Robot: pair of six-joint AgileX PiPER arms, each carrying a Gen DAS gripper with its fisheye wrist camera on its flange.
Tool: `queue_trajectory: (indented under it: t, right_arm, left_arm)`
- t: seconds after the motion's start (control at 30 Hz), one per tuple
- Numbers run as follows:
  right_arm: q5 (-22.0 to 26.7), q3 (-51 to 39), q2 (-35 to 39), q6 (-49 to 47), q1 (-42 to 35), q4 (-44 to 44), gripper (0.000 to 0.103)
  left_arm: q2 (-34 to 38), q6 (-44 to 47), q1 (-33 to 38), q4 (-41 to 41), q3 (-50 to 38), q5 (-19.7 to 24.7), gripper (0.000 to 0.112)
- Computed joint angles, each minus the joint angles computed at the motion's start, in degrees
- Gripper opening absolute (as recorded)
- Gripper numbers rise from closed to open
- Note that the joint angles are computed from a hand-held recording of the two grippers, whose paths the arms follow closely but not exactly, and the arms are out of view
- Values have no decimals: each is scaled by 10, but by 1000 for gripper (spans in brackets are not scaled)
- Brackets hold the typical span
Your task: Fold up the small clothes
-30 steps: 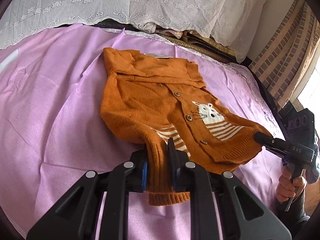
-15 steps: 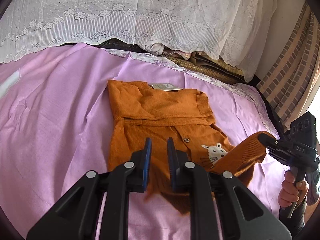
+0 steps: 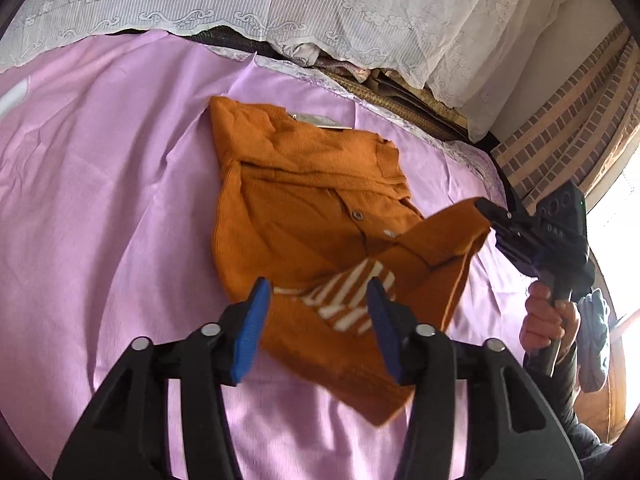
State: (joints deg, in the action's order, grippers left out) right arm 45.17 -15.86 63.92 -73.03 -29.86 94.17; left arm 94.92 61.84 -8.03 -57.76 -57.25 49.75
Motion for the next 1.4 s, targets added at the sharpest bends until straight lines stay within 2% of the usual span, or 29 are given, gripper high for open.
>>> queue_trajectory:
  t: [0.1,0.17,0.2,0.23,0.37,0.43,0.47,0.53,0.57,0.6,0.73,0.87,1.07,1.17,1.33,1.4]
  right_arm:
    - [-4,-1,-8,5,9,-1,5]
    - [-6,0,-16,12,13,-3,5]
    - [-4,1,-19,15,13,-5,5]
    - [-3,2,-23,18,13,-7,5]
    - [11,2,-35,31,4,-21,5]
    - [21,2,-41,35,-4,-29,5]
    - [25,1,-44,38,-7,-32,5]
    - [31,2,-50,44,-13,-38,5]
    - [35,1,-53,47,-18,-43,5]
    - [40,1,-56,50,-24,-47,5]
    - [58,2,-58,49,-50,-57,5]
    - [42,-2,-49,44,-40,-45,5]
    - [23,-31,4,17,-18,-10,5]
    - [11,-53,37,0,-2,13,5]
    - [10,-58,68,-23,2,19,5]
    - [7,-60,83,-32,3,27,5]
  left_arm:
    - [-11,41,53,-36,50,69,70]
    - [-3,51,67,-49,69,102,72]
    - [6,62,69,-62,79,114,77]
    - [17,62,62,-71,87,109,81]
    - [79,41,10,-84,86,81,81]
    - [68,62,-5,-109,103,57,80]
    - [66,69,-8,-121,105,63,75]
    - [74,76,-6,-142,101,93,36]
    - [75,74,-11,-144,96,97,27]
    - [72,77,-16,-145,93,98,10]
    - [10,87,-23,-156,104,55,9]
    - [-17,65,-10,-160,56,51,5]
    - [19,-5,-46,-136,-57,-11,3]
    - [45,-18,-51,-131,-94,-25,3]
    - [92,1,-27,-141,-113,24,3]
    - [106,4,-23,-137,-113,20,3]
